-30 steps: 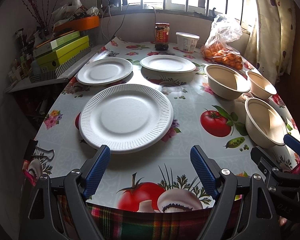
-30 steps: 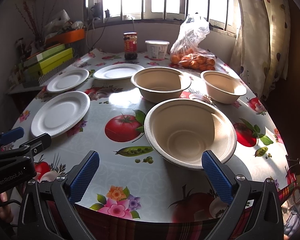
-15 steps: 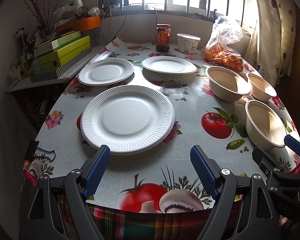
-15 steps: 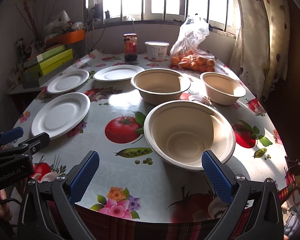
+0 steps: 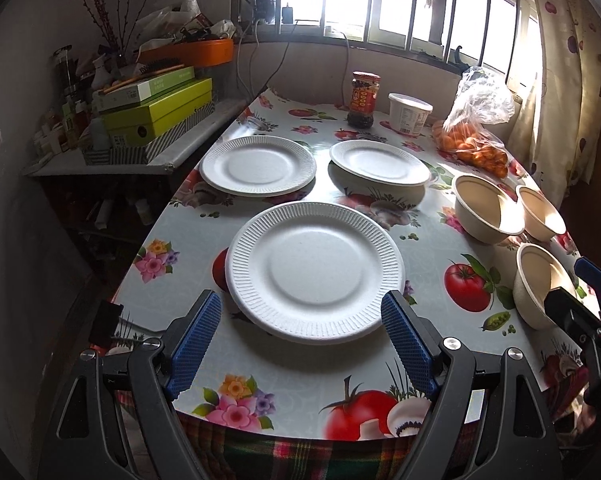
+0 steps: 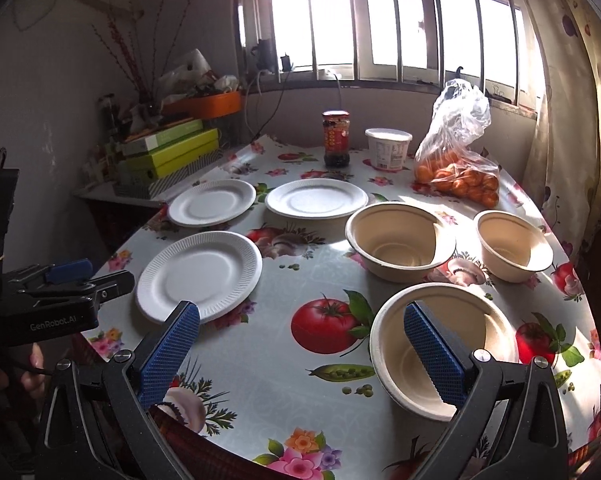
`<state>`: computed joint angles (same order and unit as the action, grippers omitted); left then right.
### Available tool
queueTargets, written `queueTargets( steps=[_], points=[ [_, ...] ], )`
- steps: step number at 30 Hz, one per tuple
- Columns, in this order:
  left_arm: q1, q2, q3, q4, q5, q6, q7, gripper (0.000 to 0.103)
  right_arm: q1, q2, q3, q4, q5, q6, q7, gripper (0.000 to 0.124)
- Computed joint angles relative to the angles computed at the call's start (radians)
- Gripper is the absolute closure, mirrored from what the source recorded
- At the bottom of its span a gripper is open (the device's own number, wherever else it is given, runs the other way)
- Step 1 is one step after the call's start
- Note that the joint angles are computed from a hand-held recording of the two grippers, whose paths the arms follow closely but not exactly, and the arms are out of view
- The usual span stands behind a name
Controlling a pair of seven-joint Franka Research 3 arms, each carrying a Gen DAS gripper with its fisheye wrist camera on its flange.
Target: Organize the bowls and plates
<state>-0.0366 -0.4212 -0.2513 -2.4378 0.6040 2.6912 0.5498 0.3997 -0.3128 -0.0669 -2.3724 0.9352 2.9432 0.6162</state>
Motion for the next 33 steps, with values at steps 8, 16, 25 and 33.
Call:
queueTargets(
  steps=[8, 16, 25, 33],
  points=[
    [0.073, -0.03, 0.011, 0.006, 0.07, -0.008, -0.046, 0.021, -0.028, 0.091, 0.02, 0.154, -0.009, -0.063, -0.02, 0.028],
    [0.1, 0.004, 0.04, 0.052, 0.07, -0.017, -0.023, 0.023, -0.085, 0.196, 0.063, 0.315, -0.071, -0.143, 0.041, 0.037],
    [0.124, 0.072, 0.053, 0.115, 0.065, 0.003, -0.022, 0.023, -0.127, 0.361, 0.117, 0.529, -0.17, -0.259, 0.095, 0.037],
    [0.116, 0.162, 0.075, 0.217, 0.119, -0.056, -0.031, 0.023, -0.158, 0.555, 0.157, 0.789, -0.295, -0.419, 0.19, 0.037]
  ],
)
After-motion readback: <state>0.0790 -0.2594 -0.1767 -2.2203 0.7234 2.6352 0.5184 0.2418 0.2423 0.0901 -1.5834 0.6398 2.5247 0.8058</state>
